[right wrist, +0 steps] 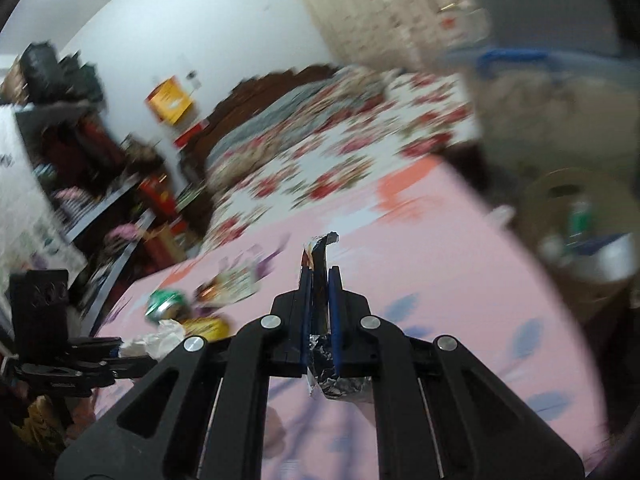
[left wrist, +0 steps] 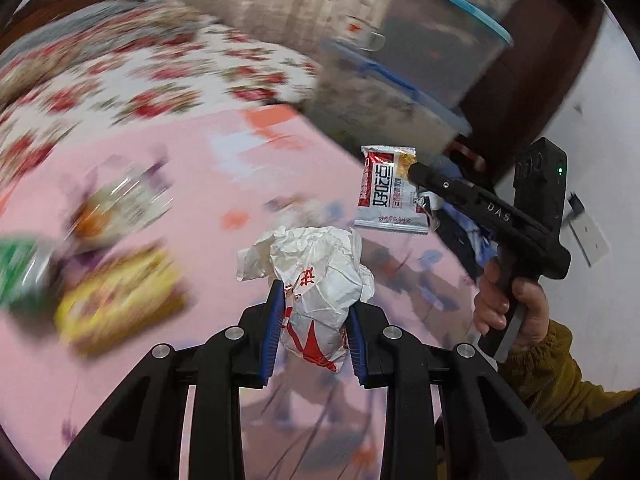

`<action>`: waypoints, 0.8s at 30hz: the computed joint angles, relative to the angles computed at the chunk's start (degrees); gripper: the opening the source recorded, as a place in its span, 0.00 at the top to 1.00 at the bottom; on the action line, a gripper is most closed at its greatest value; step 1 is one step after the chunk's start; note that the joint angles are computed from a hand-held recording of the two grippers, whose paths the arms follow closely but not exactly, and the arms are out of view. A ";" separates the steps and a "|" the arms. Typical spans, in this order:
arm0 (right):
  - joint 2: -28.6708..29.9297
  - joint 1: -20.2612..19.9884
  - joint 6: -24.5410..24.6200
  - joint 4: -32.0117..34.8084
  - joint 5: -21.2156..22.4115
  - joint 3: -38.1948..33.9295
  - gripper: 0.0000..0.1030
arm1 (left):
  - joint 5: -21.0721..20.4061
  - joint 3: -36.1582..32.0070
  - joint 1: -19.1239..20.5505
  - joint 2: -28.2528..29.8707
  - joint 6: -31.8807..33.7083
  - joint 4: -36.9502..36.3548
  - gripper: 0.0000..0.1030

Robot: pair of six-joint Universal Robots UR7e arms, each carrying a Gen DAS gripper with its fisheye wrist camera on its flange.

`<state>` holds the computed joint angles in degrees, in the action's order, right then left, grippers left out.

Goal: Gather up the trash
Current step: 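Carry the bag with left tool while right tool carries packet, releasing both into bin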

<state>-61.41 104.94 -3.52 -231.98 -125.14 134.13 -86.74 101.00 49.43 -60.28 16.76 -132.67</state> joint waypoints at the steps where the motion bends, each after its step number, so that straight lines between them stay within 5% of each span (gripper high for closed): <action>1: -1.68 -0.61 -0.72 -1.30 -0.91 1.12 0.90 | -0.54 -1.33 -0.98 1.81 0.28 0.24 0.73; 7: -15.41 -8.53 -5.56 -5.60 -3.99 7.15 0.90 | -5.29 -15.73 -8.16 18.86 2.23 3.40 0.73; 15: -28.03 -26.14 -4.27 1.65 4.34 10.48 0.90 | -7.73 -33.17 -12.70 38.65 -0.74 4.24 0.66; 17: -29.13 -29.95 -3.49 4.07 8.35 10.36 0.90 | -7.25 -35.51 -13.11 41.47 -1.30 4.20 0.46; 18: -28.31 -30.85 -3.13 4.14 8.93 9.85 0.87 | -5.51 -36.48 -13.53 43.09 -2.47 4.02 0.23; 19: -27.05 -30.94 -2.49 4.18 8.04 8.97 0.87 | -4.64 -36.95 -13.64 43.76 -3.11 3.85 0.20; 20: -26.84 -32.27 -1.13 5.22 9.56 8.62 0.81 | -4.33 -37.26 -13.61 44.22 -3.55 3.82 0.20; 23: -25.77 -33.52 -0.07 2.64 11.67 8.86 0.32 | -6.07 -37.31 -12.67 43.66 -4.76 4.24 0.20; 24: -24.61 -32.76 -1.25 -0.38 10.94 8.93 0.29 | -6.22 -36.20 -12.48 42.69 -4.59 3.49 0.20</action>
<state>-86.02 72.18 -4.77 -232.37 -114.20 143.05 -92.95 64.81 36.95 -17.59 12.17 -129.18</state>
